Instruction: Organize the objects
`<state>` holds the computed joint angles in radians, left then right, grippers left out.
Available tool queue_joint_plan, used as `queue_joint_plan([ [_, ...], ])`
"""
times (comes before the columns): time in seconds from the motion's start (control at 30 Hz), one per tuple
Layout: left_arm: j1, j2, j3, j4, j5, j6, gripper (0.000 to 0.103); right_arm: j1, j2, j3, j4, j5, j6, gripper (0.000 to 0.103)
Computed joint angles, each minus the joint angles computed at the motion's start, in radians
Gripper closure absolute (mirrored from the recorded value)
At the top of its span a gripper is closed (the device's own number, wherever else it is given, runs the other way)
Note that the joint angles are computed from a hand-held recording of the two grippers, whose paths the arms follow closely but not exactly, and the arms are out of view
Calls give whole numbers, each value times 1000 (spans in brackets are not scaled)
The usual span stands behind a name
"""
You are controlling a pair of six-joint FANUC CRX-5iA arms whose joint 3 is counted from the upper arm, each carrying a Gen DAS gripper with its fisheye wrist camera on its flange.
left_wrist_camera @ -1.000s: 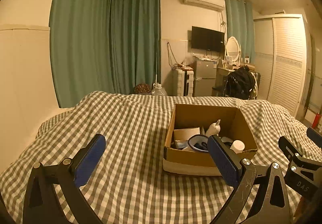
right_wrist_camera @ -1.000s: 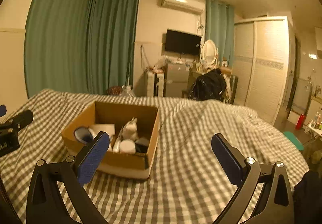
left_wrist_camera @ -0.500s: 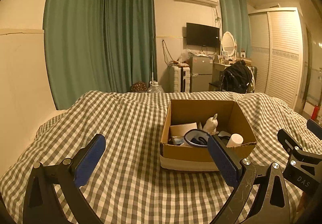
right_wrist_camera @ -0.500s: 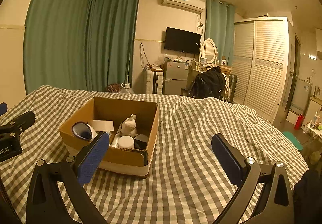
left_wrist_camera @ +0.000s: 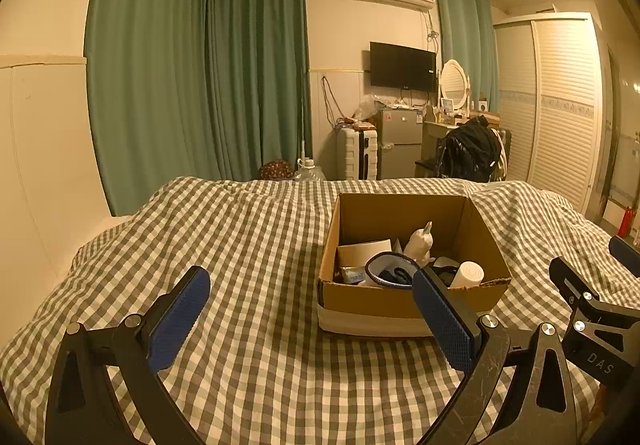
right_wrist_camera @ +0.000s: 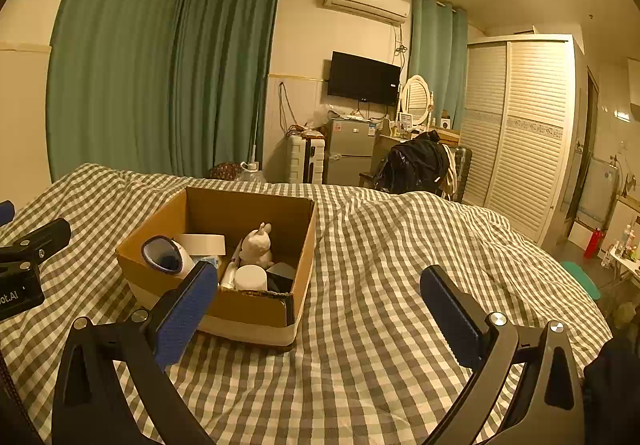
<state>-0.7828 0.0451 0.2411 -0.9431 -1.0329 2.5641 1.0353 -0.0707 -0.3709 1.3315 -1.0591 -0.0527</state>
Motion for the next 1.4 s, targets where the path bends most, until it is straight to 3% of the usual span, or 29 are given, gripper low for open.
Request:
queue_joint_plan([
  [1.4,9,6,0,16,-4,-2,0,-3,-1,-5,-12,6,2,1],
])
